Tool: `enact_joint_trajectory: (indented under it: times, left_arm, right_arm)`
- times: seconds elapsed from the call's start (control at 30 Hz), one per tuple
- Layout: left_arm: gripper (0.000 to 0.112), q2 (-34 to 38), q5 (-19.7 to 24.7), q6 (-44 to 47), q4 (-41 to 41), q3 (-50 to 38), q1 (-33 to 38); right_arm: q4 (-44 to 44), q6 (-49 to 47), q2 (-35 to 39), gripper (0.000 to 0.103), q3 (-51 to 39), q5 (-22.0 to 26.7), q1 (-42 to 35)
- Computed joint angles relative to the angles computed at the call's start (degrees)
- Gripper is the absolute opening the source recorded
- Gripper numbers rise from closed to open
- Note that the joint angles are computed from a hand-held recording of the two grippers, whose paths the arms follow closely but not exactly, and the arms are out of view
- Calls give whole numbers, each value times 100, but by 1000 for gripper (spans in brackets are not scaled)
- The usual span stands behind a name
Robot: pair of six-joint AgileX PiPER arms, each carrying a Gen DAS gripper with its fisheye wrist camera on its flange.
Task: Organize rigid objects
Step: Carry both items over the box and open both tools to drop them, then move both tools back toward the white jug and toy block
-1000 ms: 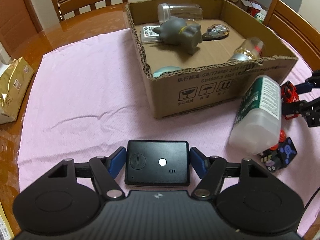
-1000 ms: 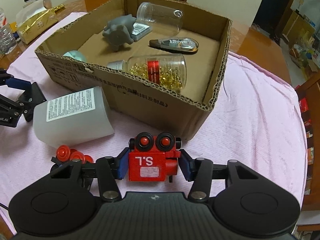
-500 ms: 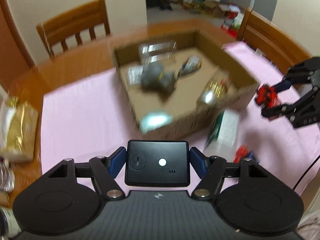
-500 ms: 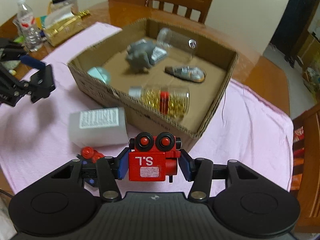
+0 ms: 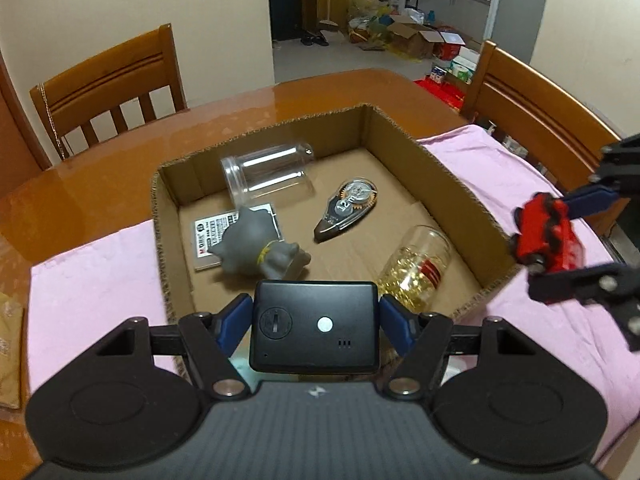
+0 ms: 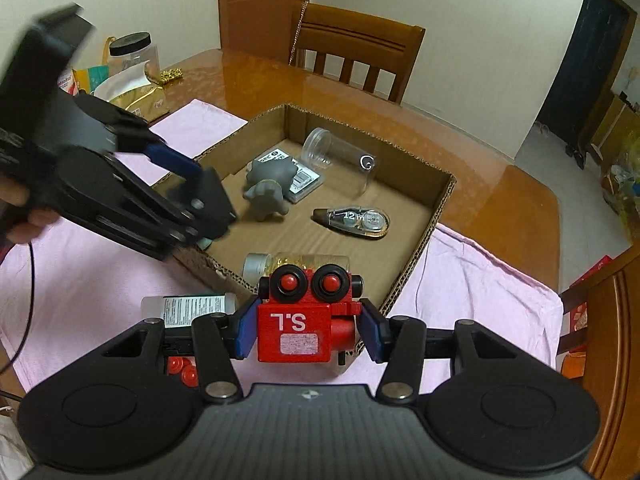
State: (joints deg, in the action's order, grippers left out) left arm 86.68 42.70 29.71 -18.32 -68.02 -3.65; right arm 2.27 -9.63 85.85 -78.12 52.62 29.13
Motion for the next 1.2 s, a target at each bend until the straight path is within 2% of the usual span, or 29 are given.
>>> enact_joint_trajectory:
  times: [0.07,0.13,0.2,0.27,0.33,0.47,0.67,0.87,0.93,0.97,1.0,1.03,1.1,1.2]
  left_arm:
    - [69,167,-61,-221,29,-46,-39]
    - [69,165,-315,-348,180,62,-125]
    - [75,122,-497,-600,368,146,-182]
    - [92,101,-460,-677,314,114,-135]
    - [96,-86,-627,-681,215,258,-77]
    - [100,-504,-845,-1025,526,494,-61]
    - [101,-1091,-633,-1374,821,723,146]
    - [101,-1537,-358,-2130,1633,1024,289]
    - [101,-1668,-280,-2138,1657,1137,405]
    - [101,-1733,-240,-2064,1581,1191,502]
    - [101,-1782,-204,-2031,1545,1229,560]
    - [101,-1799,-170,-2007,1526,1244,618]
    - [101,-1866,-135,-1928,1474,1303,725]
    - [101,-1945,-105,-1785,1370,1366,860]
  right_arm:
    - [-2,-15,46,56,-27,-14,-20]
    - [22,-39,97,56,-44,-27,-43]
    - [15,-75,153,56,-87,-35,-63]
    - [21,-104,198,56,-138,-30,-79]
    - [26,-146,297,56,-238,-32,-103]
    - [119,-262,597,56,-567,-6,-189]
    - [131,-312,1357,56,-1430,118,-242]
    - [-49,-139,2113,56,-2329,347,-214]
    - [-105,-64,2313,57,-2571,397,-198]
    - [-178,21,2377,58,-2635,363,-175]
    - [-202,68,2446,69,-2730,397,-165]
    - [-242,133,2482,84,-2778,392,-148]
    - [-413,300,2363,101,-2593,154,-77]
    - [-480,374,2202,103,-2458,124,18]
